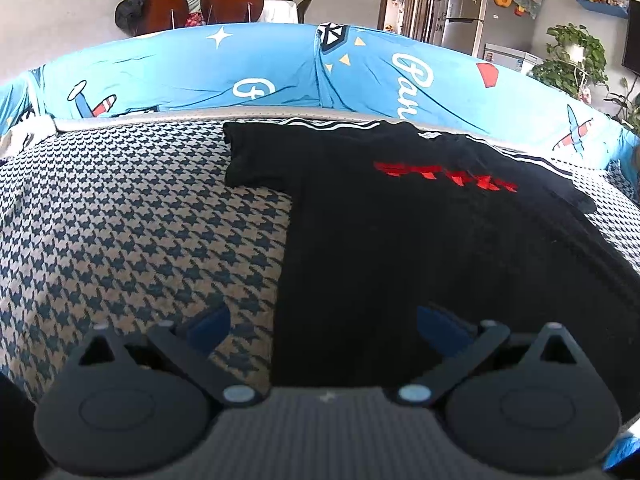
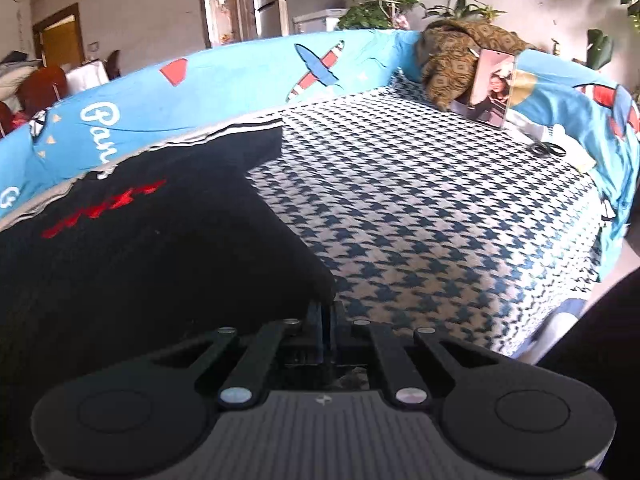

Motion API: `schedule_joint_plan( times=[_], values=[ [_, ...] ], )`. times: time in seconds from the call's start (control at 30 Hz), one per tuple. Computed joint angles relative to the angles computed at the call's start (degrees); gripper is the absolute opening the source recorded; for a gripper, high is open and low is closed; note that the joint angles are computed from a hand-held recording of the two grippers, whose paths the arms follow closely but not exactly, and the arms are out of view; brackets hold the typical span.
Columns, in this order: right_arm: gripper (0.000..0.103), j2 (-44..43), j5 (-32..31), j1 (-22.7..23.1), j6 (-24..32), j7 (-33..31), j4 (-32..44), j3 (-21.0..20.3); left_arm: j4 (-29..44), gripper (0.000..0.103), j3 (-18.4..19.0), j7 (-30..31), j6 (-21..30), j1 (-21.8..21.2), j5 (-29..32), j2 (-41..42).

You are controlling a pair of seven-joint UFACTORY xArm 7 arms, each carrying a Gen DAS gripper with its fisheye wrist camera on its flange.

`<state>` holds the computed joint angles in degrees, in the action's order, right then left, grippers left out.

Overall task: Fold clothes
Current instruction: 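Sweep the right tool over the shirt sleeve to smooth it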

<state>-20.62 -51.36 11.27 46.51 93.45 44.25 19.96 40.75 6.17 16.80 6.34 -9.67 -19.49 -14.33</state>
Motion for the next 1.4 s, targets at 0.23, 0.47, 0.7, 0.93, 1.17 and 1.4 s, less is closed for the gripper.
schedule_joint_plan(
  times=[0.23, 0.47, 0.7, 0.93, 1.17, 1.4],
  values=[
    [0.005, 2.55, 3.15, 1.17, 3.68, -1.97, 1.68, -0.75, 0.32, 0.103, -2.79, -3.8, 1.16, 3.35, 4.31, 0.5],
    [0.013, -0.18, -1.24, 0.47, -0.24, 3.4, -0.04, -0.32, 0.4, 0.103, -5.2, -7.55, 2.09, 5.62, 10.03, 1.07],
    [0.021, 2.22, -4.58, 0.3, -12.43, -0.67, 0.3, -1.3, 0.81, 0.103, -7.0, -11.36, 4.46, 7.17, 15.61, 2.0],
    [0.024, 6.36, -5.45, -0.06, -21.74, -5.1, 1.45, -1.51, -0.3, 0.103, -2.54, -5.63, 2.73, 1.37, 8.59, 0.71],
    [0.045, 9.44, -3.87, 2.39, -21.86, -11.97, 3.08, -1.74, -0.1, 0.103, -6.92, -10.54, 5.41, 5.68, 15.13, 0.58],
    [0.045, 8.66, 1.02, 4.21, -21.56, -15.92, 2.3, -3.02, -0.45, 0.103, -7.32, -12.9, 8.62, 7.05, 17.57, -1.07]
  ],
)
